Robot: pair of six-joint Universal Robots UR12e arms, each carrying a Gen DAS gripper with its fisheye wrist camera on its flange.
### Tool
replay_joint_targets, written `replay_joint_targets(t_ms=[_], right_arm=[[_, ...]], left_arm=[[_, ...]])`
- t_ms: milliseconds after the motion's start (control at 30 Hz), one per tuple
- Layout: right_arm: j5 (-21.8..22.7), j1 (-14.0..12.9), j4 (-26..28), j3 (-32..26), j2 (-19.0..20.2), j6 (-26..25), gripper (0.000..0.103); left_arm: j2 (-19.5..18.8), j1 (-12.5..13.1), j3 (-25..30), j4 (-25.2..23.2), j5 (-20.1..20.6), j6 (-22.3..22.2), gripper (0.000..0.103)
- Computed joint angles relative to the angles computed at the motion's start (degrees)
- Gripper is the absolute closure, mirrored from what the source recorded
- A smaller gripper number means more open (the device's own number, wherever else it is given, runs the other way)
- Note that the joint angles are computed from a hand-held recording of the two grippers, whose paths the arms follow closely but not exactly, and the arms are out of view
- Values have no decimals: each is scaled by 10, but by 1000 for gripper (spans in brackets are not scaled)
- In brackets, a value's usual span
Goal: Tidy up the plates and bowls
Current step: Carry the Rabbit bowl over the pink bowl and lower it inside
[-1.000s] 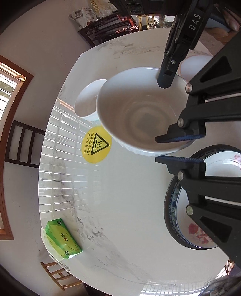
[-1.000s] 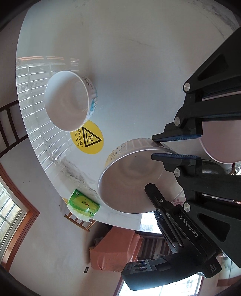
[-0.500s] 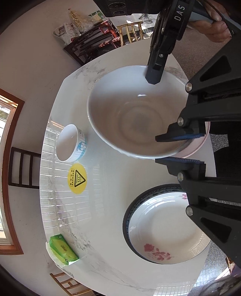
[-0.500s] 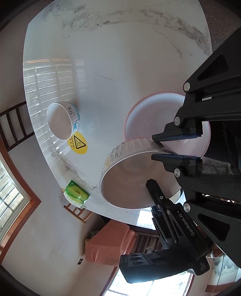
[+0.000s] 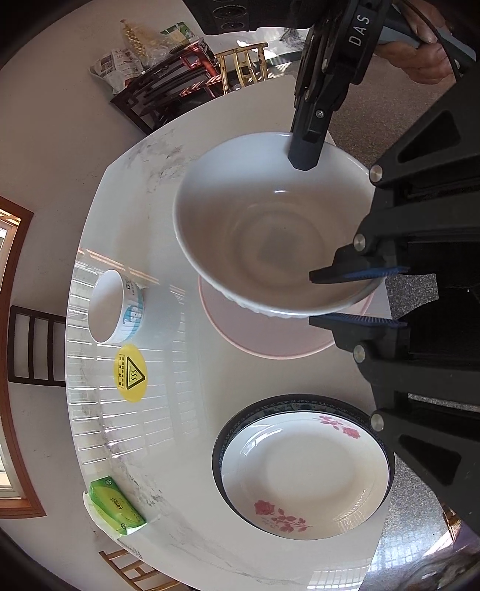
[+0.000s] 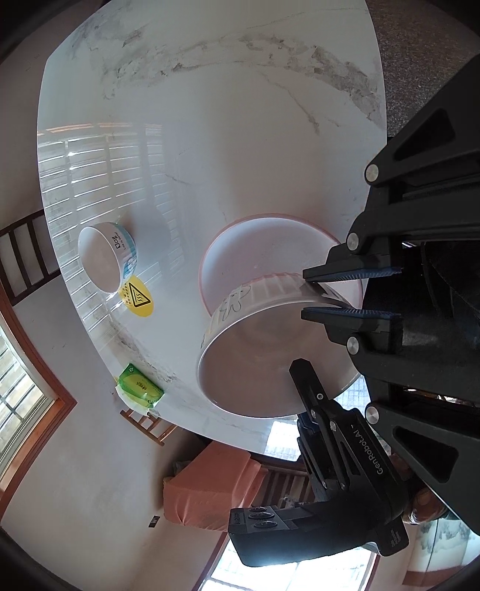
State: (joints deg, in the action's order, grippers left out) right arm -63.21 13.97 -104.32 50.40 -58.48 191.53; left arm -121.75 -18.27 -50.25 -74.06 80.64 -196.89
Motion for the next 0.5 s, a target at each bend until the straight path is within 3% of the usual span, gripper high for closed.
replay_joint_targets(t_ms=[500], right_arm=[[3,-4,19,8,5,6,89]], left_arm=[[-16,-4,15,-38,-2,-2,86]])
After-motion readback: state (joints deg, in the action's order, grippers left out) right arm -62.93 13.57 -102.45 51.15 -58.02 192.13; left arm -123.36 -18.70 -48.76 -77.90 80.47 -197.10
